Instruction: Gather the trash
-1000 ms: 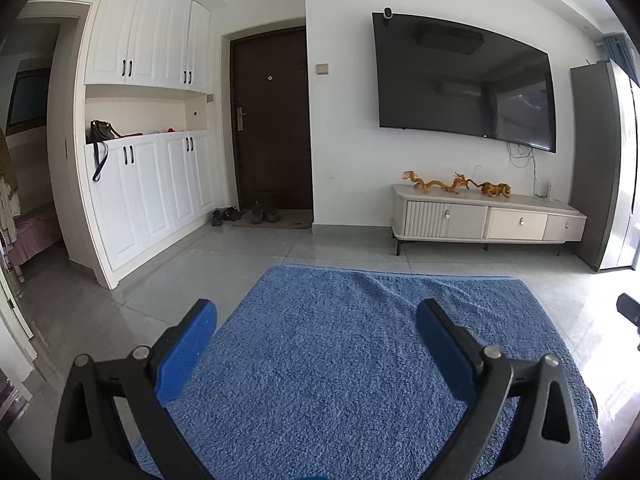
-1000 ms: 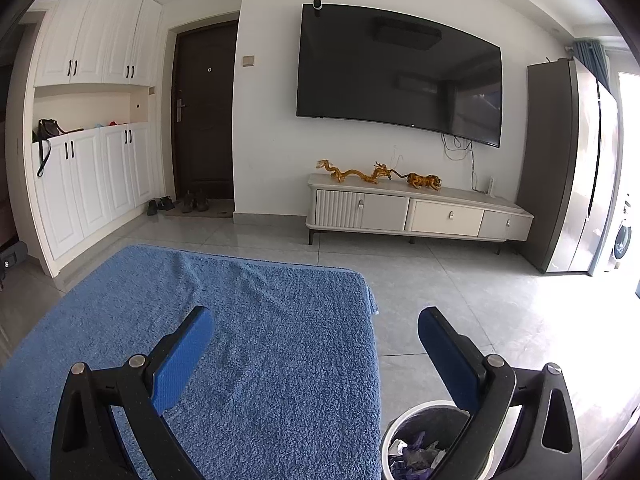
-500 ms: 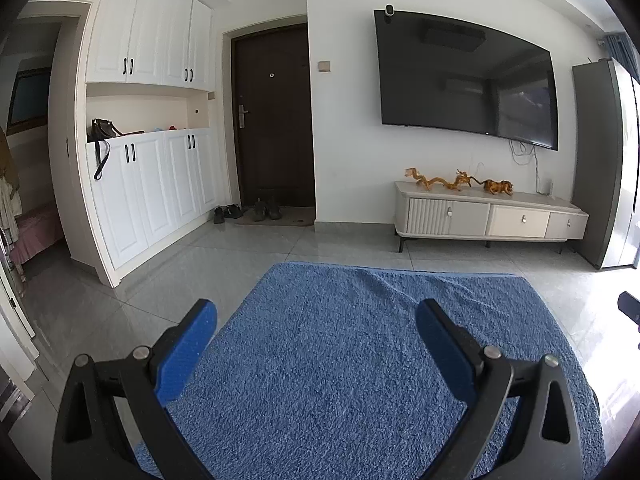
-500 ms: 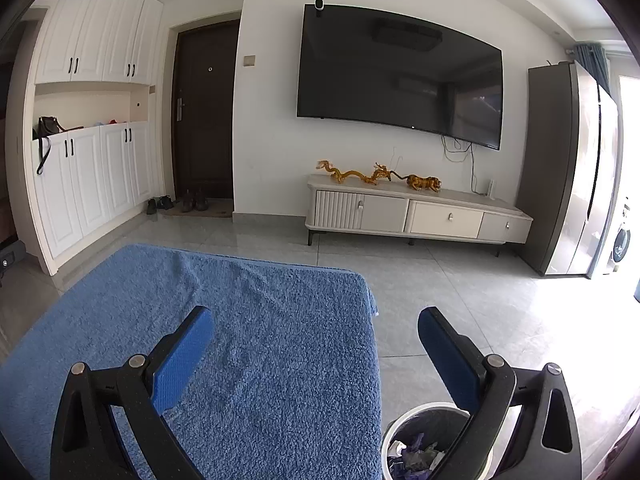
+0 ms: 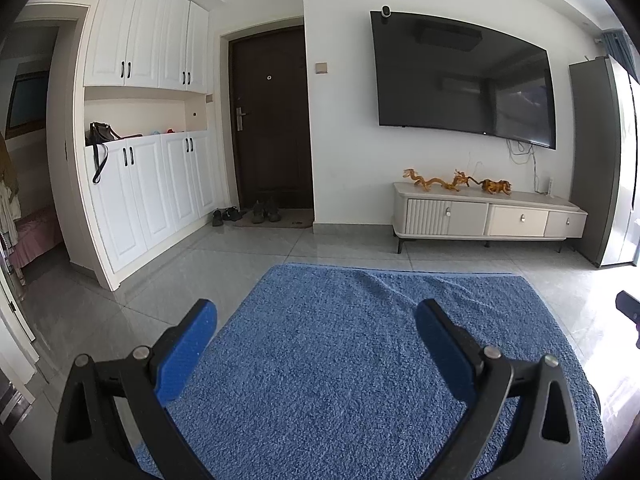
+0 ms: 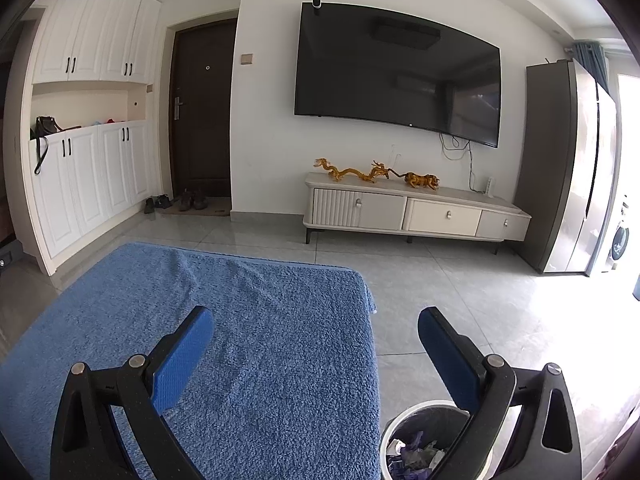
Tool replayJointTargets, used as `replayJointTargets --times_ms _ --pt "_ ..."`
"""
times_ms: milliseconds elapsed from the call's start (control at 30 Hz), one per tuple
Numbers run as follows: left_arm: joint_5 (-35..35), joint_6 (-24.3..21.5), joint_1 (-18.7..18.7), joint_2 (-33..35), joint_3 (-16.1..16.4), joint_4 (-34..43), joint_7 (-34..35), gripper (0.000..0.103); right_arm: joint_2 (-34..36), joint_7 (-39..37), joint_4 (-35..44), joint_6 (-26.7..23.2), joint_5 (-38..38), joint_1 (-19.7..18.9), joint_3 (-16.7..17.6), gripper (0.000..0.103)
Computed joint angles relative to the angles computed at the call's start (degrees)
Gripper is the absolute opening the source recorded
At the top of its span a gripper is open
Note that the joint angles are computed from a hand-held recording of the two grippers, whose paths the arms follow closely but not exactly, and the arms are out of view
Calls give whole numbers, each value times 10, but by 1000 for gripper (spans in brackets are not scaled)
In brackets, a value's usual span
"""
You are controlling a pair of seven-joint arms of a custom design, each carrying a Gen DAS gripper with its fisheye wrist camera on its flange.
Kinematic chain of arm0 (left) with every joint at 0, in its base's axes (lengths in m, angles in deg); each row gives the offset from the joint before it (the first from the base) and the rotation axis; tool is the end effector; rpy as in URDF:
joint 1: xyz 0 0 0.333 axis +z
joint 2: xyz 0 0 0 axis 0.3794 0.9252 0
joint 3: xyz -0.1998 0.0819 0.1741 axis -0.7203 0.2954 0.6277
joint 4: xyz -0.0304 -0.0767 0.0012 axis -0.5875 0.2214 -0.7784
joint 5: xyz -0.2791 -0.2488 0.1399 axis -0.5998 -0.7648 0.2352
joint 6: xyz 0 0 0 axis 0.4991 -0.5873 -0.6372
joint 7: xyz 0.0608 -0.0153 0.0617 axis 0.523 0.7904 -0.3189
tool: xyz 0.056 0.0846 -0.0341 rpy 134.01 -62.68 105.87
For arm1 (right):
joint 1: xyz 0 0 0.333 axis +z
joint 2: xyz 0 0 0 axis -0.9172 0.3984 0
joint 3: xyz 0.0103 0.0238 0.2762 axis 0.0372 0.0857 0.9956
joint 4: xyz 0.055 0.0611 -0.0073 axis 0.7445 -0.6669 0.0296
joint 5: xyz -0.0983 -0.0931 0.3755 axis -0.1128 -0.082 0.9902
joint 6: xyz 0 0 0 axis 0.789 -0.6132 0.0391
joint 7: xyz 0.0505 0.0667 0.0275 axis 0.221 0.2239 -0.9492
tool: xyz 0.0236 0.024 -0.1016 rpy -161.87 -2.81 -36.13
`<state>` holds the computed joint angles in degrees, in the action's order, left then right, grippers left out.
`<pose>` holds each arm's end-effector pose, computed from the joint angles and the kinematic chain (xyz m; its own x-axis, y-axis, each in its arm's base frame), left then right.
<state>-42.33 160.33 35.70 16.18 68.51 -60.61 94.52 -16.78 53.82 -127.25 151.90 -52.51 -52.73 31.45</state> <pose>0.4451 -0.1135 0.6428 0.3377 -0.9403 -0.0414 -0.3469 -0.0835 -0.9342 0.4777 0.2959 0.6142 0.2177 -0.9741 0.0615 -0.3810 -0.1428 -0.9135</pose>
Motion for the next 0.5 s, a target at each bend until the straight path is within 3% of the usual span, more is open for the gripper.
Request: replayJointTargets --times_ms 500 --pt "-6 -6 -10 0 3 2 5 100 1 0 -1 3 -2 -1 -1 103"
